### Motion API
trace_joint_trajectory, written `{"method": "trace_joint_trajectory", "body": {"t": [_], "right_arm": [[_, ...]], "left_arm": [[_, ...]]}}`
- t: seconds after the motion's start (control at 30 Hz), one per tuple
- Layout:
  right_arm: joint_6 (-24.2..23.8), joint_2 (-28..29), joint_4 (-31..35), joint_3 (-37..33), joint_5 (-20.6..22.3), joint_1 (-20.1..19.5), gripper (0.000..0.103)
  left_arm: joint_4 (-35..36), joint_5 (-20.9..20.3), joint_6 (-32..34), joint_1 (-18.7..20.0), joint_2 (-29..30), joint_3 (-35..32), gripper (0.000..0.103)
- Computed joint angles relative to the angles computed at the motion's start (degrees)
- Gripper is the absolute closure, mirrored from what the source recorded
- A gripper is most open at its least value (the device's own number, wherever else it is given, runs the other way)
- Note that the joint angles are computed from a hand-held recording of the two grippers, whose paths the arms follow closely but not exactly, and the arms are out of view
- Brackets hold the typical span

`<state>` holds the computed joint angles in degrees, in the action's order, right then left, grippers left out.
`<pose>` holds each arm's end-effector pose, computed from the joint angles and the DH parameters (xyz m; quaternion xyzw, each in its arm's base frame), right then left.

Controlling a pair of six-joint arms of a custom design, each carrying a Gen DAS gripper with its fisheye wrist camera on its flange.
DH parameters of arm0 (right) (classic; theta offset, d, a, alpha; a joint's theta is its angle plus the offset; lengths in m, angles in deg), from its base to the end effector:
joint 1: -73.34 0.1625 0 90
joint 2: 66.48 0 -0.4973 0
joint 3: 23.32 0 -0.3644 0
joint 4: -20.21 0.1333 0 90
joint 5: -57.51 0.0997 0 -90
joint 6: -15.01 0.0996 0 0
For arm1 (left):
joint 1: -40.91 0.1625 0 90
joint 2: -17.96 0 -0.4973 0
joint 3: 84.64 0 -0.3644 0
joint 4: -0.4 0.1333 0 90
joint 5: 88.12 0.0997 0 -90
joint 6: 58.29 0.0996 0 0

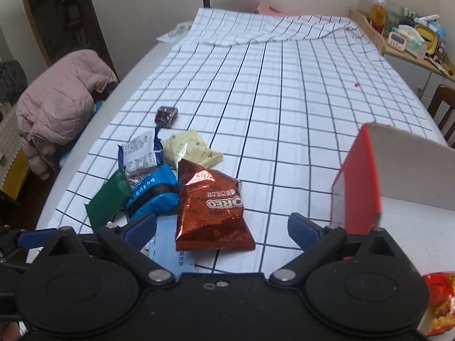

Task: Organize snacks
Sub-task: 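Grasp the egg-yolk pastry packet with the left tool while the right tool grasps the brown Oreo bag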

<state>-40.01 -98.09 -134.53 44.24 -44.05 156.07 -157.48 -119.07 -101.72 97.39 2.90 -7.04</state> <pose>0.0045 -0.8604 0.1717 0.3671 -0.8914 0.1612 0.2114 -0.2331 -0.7480 -0.0734 -0.0979 0.8640 -0.3380 0.3602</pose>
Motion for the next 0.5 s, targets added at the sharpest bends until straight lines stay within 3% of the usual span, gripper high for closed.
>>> {"method": "trace_joint_trajectory", "body": {"t": [0.23, 0.3, 0.4, 0.5], "right_arm": [[-0.63, 3.01, 2.23, -3.89, -1.71, 0.17, 0.013], [-0.48, 3.72, 3.24, -5.14, -1.94, 0.12, 0.017], [0.36, 4.64, 5.28, -6.97, -2.22, 0.00, 0.022], [1.38, 5.22, 6.93, -8.21, -1.96, -0.13, 0.026]], "left_arm": [[-3.46, -2.82, 5.20, 1.27, 0.95, -1.13, 0.011], [-3.91, -4.00, 5.87, 1.63, 1.08, -1.57, 0.021], [-4.23, -5.22, 6.54, 2.01, 1.17, -1.81, 0.025], [-4.94, -6.79, 6.77, 2.45, 1.06, -1.63, 0.037]]}}
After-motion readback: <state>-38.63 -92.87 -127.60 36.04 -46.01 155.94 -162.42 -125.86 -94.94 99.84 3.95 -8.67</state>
